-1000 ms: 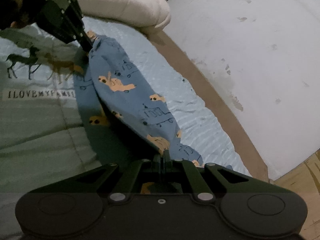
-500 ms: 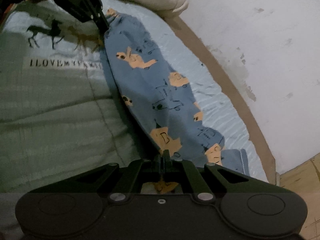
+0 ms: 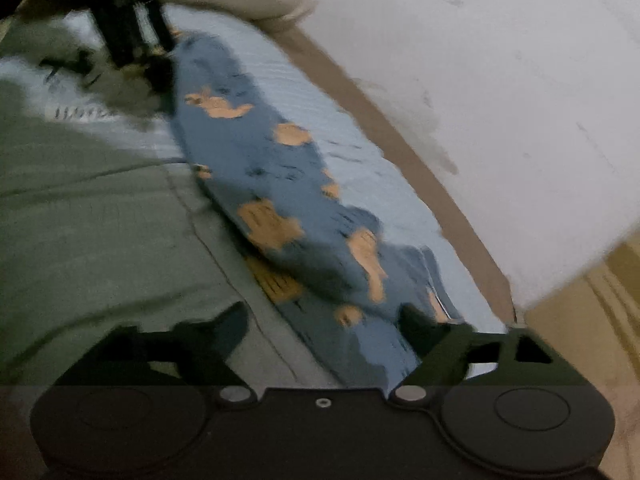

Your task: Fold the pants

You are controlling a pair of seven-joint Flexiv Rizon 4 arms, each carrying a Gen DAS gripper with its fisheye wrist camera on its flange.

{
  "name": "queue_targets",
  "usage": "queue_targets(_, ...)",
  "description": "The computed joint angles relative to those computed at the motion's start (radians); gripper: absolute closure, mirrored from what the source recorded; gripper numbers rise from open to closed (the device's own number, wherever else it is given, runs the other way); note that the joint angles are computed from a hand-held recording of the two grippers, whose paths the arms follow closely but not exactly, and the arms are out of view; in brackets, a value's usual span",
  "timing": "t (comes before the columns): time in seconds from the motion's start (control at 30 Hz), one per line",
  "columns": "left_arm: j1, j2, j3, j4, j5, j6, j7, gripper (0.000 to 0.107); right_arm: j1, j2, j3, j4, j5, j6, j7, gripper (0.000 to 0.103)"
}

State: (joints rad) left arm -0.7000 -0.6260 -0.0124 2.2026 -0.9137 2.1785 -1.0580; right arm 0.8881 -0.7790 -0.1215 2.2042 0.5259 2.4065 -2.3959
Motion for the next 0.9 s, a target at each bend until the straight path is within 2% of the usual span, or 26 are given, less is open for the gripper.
queue_targets(0.03,0.009,-0.005,-0.015,-0.011,0.024,0.011,-0.024,0.01,-0.026,0.005,0.022,0.014,0.005,0.034,0.03,0.003)
queue_targets(0.1,0.052,-0.016,-0.054,-0.03,0.12,0.032,-0.097,0.004,-0.078,0.003,0.069,0.035,0.01,0.117,0.096,0.001)
queue_targets(0.17,0.081,-0.038,-0.08,-0.064,0.199,0.04,-0.159,0.004,-0.134,0.006,0.115,0.055,0.008,0.176,0.176,0.001)
queue_targets(0.27,0.104,-0.083,-0.106,-0.14,0.282,0.018,-0.231,0.004,-0.185,0.024,0.157,0.078,0.027,0.187,0.29,0.001)
queue_targets(0.37,0.128,-0.131,-0.131,-0.216,0.356,-0.014,-0.308,0.004,-0.264,0.045,0.21,0.138,-0.024,0.2,0.44,0.001)
queue_targets(0.5,0.112,-0.172,-0.114,-0.308,0.381,-0.091,-0.364,0.004,-0.328,0.073,0.25,0.254,-0.073,0.22,0.611,0.001)
queue_targets(0.63,0.089,-0.202,-0.079,-0.373,0.403,-0.134,-0.396,0.004,-0.406,0.08,0.29,0.377,-0.151,0.304,0.775,0.001)
queue_targets(0.77,0.086,-0.229,-0.06,-0.428,0.426,-0.152,-0.423,0.004,-0.484,0.113,0.273,0.434,-0.271,0.332,0.882,0.001)
queue_targets(0.9,0.083,-0.254,-0.044,-0.475,0.43,-0.174,-0.444,0.004,-0.552,0.171,0.222,0.388,-0.425,0.224,0.912,0.001)
